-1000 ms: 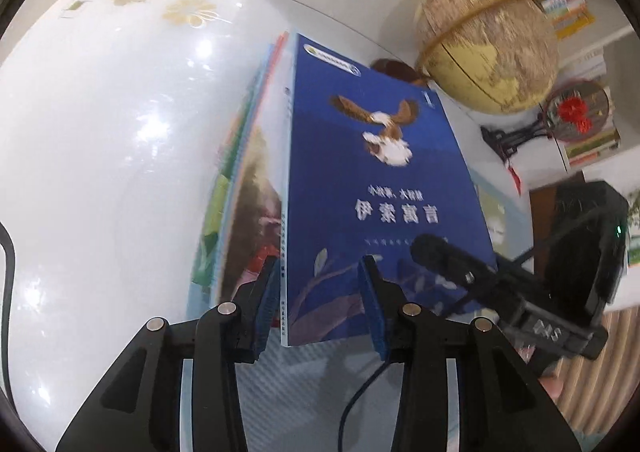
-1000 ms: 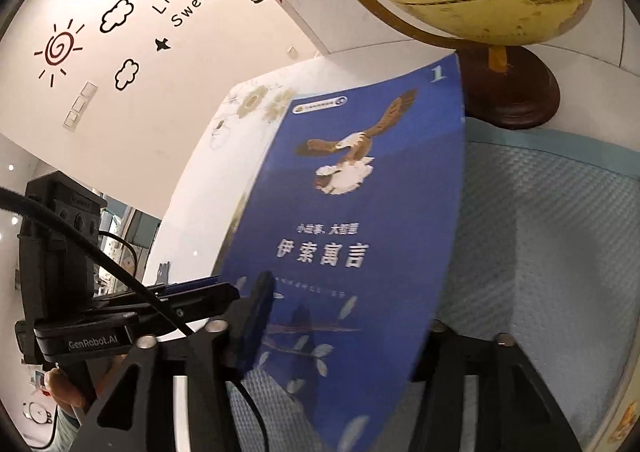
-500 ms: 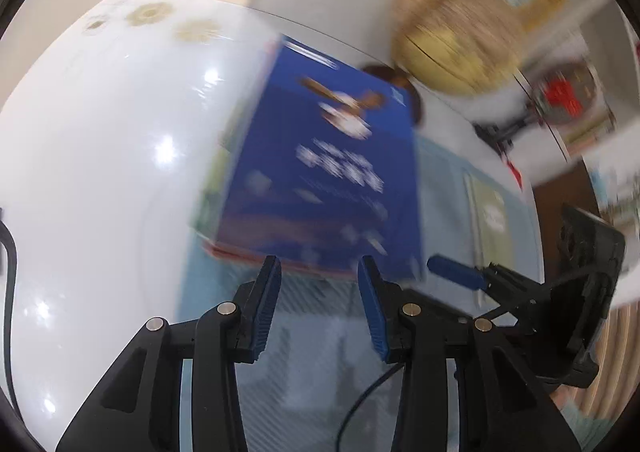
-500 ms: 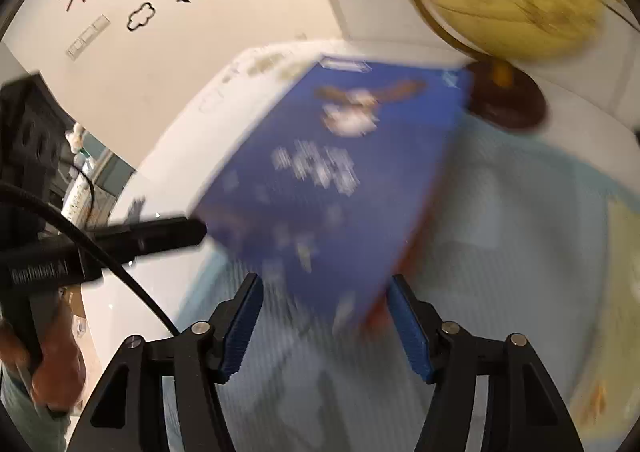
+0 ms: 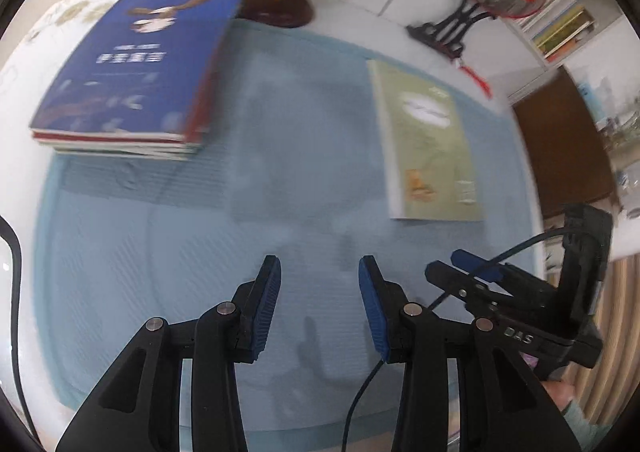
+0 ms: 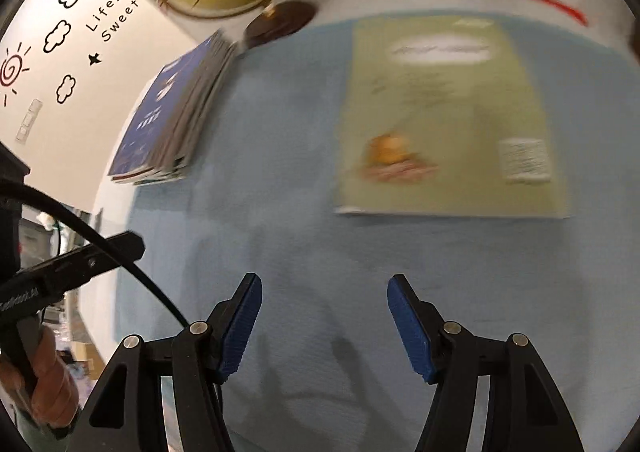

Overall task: Organize books
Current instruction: 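Move the open left gripper to the green QR-code book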

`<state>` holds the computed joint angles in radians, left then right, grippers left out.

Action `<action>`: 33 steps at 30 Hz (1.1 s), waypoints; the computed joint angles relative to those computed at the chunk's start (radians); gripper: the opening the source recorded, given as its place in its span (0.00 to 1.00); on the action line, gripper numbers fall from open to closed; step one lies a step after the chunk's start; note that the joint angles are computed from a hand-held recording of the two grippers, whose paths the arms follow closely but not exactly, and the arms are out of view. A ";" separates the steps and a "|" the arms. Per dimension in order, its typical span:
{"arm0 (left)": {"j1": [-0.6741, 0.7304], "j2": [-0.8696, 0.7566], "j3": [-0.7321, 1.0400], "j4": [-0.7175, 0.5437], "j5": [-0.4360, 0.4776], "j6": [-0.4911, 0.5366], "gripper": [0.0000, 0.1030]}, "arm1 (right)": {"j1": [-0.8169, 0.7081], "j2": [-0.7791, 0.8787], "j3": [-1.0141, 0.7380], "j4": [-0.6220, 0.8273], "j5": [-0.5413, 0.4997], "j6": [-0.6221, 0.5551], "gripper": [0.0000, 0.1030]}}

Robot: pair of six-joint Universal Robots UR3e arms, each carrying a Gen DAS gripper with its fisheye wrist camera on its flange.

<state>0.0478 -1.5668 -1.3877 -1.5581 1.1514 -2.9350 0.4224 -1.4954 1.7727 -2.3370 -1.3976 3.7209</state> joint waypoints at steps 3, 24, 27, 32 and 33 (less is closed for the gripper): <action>-0.091 0.073 -0.053 0.084 -0.004 -0.135 0.37 | -0.084 -0.142 0.104 0.051 -0.002 -0.068 0.63; -0.735 -0.441 0.791 -0.140 0.632 -0.595 0.37 | -0.522 -0.767 0.247 0.537 0.068 -0.455 0.64; -0.743 -0.570 0.972 -0.260 0.646 -0.588 0.37 | -0.569 -0.780 0.255 0.552 0.071 -0.484 0.64; -0.740 -0.695 1.132 -0.357 0.662 -0.570 0.37 | -0.622 -0.746 0.256 0.539 0.085 -0.511 0.64; -0.736 -0.736 1.194 -0.389 0.664 -0.563 0.37 | -0.615 -0.721 0.252 0.520 0.078 -0.506 0.64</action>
<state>-0.6886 -2.3030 -0.1940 -1.9467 1.8157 -3.4983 -0.1921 -2.2162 2.0251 -1.8171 -1.3198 3.2145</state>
